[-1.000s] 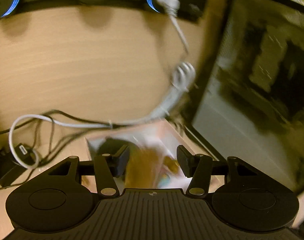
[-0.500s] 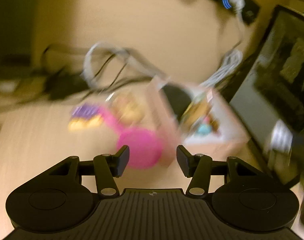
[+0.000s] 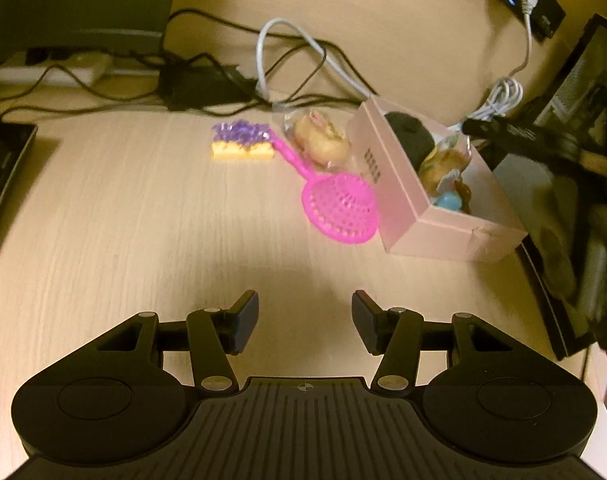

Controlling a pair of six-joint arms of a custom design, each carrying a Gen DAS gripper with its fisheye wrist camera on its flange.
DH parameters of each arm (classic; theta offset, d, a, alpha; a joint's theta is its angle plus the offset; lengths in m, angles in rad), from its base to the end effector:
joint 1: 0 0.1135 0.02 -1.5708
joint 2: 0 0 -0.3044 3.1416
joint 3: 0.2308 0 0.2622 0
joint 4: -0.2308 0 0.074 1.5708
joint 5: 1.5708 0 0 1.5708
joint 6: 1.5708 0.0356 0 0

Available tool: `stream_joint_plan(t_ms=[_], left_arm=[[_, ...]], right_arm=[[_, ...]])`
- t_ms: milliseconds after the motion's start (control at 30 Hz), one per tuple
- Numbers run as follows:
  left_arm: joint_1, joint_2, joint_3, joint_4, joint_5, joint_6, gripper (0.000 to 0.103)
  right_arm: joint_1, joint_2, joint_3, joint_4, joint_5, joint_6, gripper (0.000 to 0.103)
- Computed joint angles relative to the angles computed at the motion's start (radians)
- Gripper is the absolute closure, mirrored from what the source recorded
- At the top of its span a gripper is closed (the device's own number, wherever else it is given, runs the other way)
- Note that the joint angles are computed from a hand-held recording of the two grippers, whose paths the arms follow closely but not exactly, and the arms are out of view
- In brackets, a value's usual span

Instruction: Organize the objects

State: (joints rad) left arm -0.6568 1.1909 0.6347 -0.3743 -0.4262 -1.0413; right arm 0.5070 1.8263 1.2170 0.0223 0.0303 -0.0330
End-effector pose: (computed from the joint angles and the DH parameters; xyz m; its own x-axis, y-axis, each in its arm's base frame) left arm 0.1825 -0.1221 0.2270 -0.6318 -0.5052 -0.5879 -0.3661 0.8630 -0.3482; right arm 0.3780 0.2087 0.2504 -0.4686 -0.2980 -0.8316 -0.4790 0.8767 -0.0442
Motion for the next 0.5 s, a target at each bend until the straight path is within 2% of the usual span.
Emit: stream_joint_plan(t_ms=[33,67,133,200,300,500], left_arm=[[0.005,0.001,-0.003,0.003,0.012,0.004,0.047],[0.008,0.000,-0.006,0.006,0.022,0.009,0.047],[0.015,-0.010,-0.012,0.011,0.037,0.022,0.047],[0.018,-0.021,-0.018,0.007,0.040,0.028,0.047],[0.046,-0.011,-0.021,0.011,0.065,0.032,0.047],[0.099,0.083,0.027,0.076,0.104,0.085,0.047]], right_arm=[[0.006,0.031,0.037,-0.028,0.021,-0.001,0.043],[0.009,0.054,0.061,-0.051,0.042,0.000,0.048],[0.003,0.060,0.046,-0.065,0.053,0.014,0.048],[-0.010,0.013,-0.040,-0.026,0.038,0.025,0.048],[-0.012,-0.051,-0.149,-0.012,0.070,-0.014,0.047],[-0.033,-0.082,-0.184,-0.040,0.061,0.028,0.043]])
